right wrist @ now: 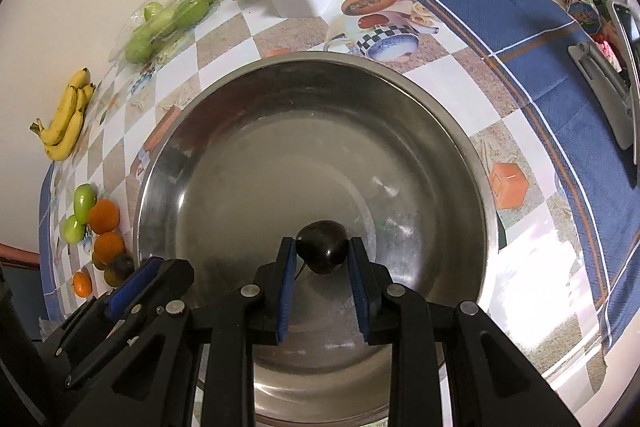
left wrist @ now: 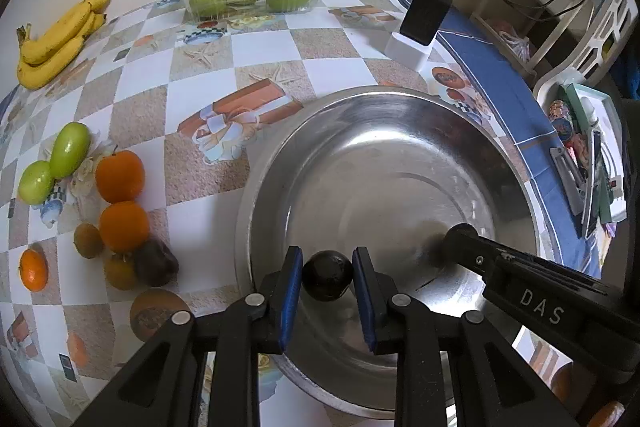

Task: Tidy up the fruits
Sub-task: 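Carry the dark plum with the right tool over the steel bowl, then open the right tool to drop the plum into the bowl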

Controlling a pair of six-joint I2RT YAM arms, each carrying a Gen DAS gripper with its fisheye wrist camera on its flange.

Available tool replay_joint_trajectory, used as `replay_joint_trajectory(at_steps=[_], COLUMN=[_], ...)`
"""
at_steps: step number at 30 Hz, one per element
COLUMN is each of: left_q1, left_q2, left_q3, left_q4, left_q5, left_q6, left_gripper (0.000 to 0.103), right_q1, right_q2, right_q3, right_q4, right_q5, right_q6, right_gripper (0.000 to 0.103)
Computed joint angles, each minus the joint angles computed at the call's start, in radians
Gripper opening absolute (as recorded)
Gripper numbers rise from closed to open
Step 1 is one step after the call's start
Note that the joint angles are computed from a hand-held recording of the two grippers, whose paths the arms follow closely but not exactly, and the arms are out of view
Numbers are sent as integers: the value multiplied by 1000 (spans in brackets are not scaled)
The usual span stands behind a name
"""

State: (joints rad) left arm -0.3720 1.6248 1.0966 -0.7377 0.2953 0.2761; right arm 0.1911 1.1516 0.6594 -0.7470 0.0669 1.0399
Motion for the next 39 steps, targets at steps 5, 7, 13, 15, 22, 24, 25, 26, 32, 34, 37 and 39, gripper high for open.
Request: replay_joint_trajectory(at_steps=[5,7,13,15,22,24,25,26,32,34,37,39], left_q1=[0,1,9,14,24,33,38,45,114,141,167,193], left_q2=[-1,1,-16,-20,-37,-40,-42,-42,-31,-24,-16,-9], left_q3=[7,11,17,18,11,11,10,12,58,82,102,119], left_q4=[-6,-11,-10,-8,25,39,44,47,27,14,12,7], left_q5=[-4,-3,-16,-15,-101,-134,-145,-156,-153,-159,-187,-192], left_q6=[4,5,3,3,-1,-7,-10,-14,-39,-46,-51,-55], left_gripper=[30,31,60,65,94,102,103,103,103,103,103,103], right_q1=[0,-1,-4,-3,23,29,30,32,66,79,96,107], right_q2=[21,24,9,-2,10,18,21,21,34,32,37,47], right_q3=[6,10,22,25,64,77,82,85,120,129,144,154], right_q4=[2,-1,-15,-20,-68,-79,-82,-83,-99,-98,-103,-102], right_q5=[9,14,46,58,104,112,116,120,160,170,184,188], right_q6=[6,5,9,17,18,18,17,16,15,20,24,26], right_gripper=[39,47,60,64,69,73,75,75,76,75,75,75])
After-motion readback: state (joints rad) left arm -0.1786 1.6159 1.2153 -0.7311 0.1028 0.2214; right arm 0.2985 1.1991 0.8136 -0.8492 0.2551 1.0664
